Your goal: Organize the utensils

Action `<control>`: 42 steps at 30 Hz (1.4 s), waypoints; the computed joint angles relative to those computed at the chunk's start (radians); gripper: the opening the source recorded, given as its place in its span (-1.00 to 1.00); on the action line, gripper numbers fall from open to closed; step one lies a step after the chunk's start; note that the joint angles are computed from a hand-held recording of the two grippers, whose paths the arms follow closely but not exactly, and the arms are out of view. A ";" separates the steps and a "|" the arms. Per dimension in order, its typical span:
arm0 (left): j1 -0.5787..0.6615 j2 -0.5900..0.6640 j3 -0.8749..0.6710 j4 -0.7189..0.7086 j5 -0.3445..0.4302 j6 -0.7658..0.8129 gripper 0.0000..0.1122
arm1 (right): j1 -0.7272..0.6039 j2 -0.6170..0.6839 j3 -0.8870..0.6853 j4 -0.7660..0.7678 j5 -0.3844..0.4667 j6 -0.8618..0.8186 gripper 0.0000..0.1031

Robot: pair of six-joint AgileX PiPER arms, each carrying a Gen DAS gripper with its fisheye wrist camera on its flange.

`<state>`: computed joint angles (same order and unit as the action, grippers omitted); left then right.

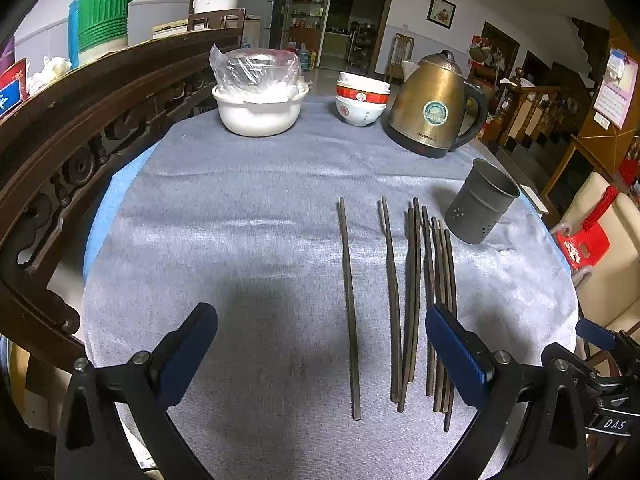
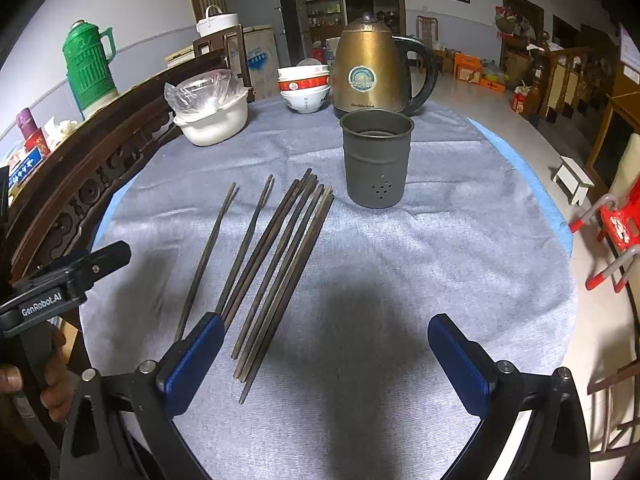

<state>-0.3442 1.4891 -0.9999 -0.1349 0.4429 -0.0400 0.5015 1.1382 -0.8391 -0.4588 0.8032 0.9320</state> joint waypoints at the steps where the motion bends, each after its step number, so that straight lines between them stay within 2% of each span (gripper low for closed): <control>1: 0.000 0.001 0.001 -0.002 -0.002 0.001 0.84 | -0.008 -0.002 0.003 0.011 -0.007 -0.008 0.99; 24: 0.009 -0.005 0.007 0.011 -0.012 -0.006 0.84 | -0.062 0.028 0.000 0.127 -0.031 -0.109 0.99; 30: 0.015 0.004 0.005 0.014 -0.011 -0.012 0.84 | -0.033 0.049 -0.016 0.074 0.008 -0.075 0.99; 42: 0.028 0.012 0.009 -0.014 -0.015 0.014 0.84 | -0.021 0.054 -0.025 0.052 0.016 -0.059 0.99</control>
